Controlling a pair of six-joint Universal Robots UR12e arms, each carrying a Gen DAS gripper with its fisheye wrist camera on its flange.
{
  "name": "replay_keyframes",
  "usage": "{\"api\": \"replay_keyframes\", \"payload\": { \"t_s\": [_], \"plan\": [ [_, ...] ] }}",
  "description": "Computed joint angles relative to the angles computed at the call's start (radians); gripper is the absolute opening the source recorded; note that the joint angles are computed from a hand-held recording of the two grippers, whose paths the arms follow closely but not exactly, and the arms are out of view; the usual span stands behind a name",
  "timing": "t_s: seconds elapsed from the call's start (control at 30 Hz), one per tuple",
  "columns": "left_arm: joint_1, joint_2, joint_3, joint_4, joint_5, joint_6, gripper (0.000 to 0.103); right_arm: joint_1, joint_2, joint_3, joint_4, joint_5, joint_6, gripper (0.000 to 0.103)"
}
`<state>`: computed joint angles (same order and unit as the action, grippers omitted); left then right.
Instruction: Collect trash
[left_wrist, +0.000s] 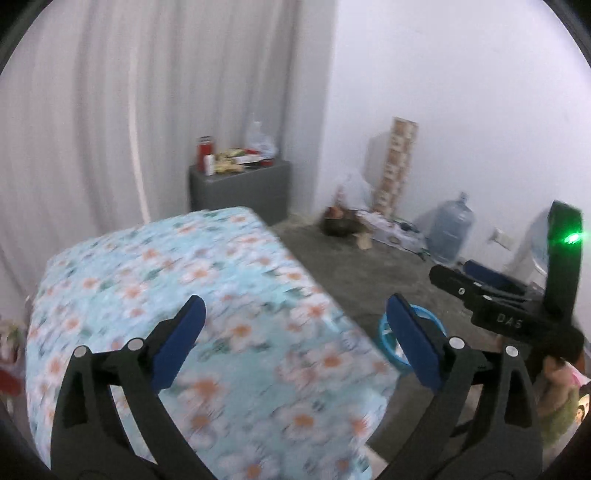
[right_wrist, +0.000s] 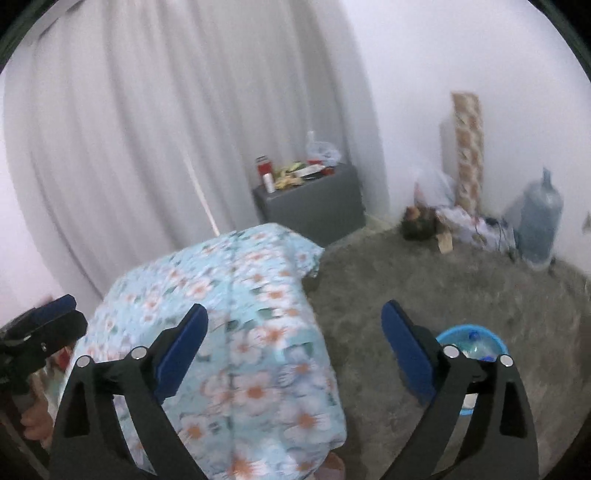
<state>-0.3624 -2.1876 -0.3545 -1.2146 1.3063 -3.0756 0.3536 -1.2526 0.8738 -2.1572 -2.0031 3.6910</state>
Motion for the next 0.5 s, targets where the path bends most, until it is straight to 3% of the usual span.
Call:
{"api": "replay_keyframes", "payload": {
  "t_s": [0.13,0.23,0.37,0.5],
  "plan": [
    [-0.005,0.081,-0.14,0.019,0.156,-0.066,0.094,0.06,0.064,-0.117,0.126,-0.07,-0.085,0.096],
    [-0.002,0.141,-0.257,0.073,0.217,-0.108,0.094,0.087,0.089,-0.159,0.211,-0.091,-0.093,0.097],
    [-0.009,0.191,-0.369,0.131,0.315,-0.122,0.094,0.117,0.136,-0.246,0.436,-0.139,-0.065,0.097],
    [-0.004,0.201,-0.377,0.049,0.335,-0.169,0.094,0.133,0.137,-0.251,0.514,-0.185,-0.013,0.097]
  ]
}}
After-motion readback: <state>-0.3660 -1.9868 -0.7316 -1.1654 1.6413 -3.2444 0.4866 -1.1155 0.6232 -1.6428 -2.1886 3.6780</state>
